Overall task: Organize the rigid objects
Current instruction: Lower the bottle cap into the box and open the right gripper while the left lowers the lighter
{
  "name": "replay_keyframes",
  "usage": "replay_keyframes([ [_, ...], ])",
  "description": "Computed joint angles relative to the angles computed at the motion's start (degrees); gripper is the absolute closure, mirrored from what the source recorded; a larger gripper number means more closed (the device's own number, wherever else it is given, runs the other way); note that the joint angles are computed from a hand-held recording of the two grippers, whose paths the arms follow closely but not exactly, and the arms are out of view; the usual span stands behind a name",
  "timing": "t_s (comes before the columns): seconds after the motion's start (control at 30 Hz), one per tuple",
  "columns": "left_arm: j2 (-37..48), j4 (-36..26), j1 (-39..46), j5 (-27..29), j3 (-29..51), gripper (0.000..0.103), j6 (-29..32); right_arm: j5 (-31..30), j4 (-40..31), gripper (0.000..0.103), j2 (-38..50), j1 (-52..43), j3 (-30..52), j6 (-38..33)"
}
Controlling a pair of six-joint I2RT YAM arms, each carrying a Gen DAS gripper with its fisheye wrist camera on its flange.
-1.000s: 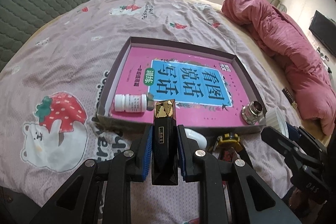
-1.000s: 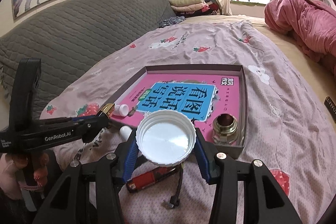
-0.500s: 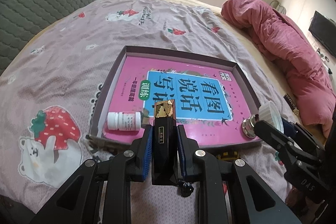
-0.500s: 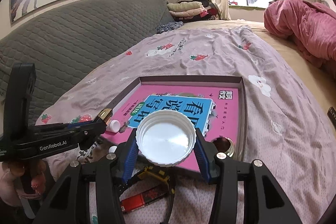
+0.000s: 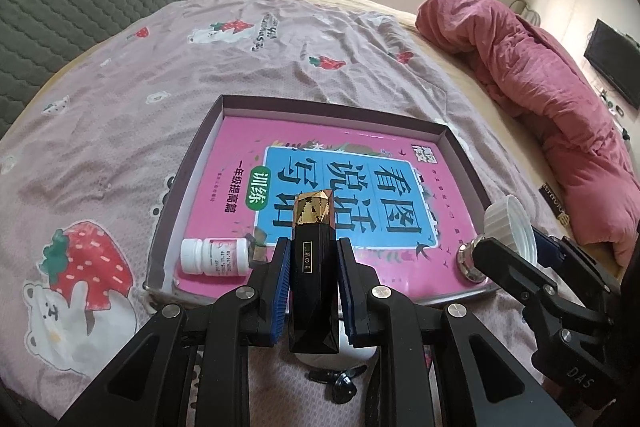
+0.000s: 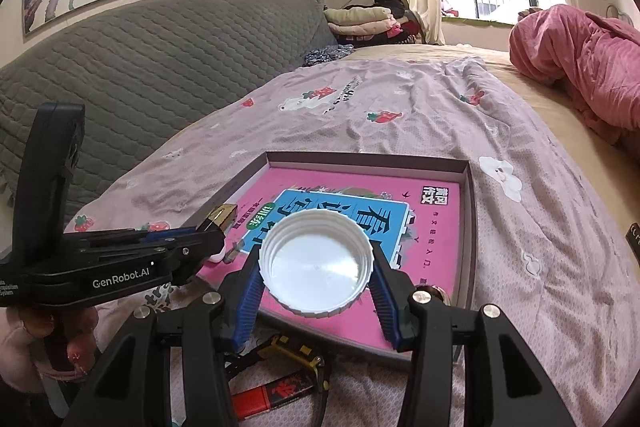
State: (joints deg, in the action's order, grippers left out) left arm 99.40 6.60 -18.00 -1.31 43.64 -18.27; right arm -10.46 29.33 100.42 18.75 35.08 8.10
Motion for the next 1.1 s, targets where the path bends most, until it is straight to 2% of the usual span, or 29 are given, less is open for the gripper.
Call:
replay_keyframes([
  [0.57, 4.98, 0.44, -0.12, 1.58, 2.93, 0.081, 1.0, 0.89, -1.52, 0.053, 2.11, -0.78, 2.87, -0.45],
  [1.1, 8.99, 0.45, -0.13, 2.21, 5.46, 0.081, 1.7, 2.73, -6.07, 0.053, 6.14, 0.29, 6.85, -1.77],
])
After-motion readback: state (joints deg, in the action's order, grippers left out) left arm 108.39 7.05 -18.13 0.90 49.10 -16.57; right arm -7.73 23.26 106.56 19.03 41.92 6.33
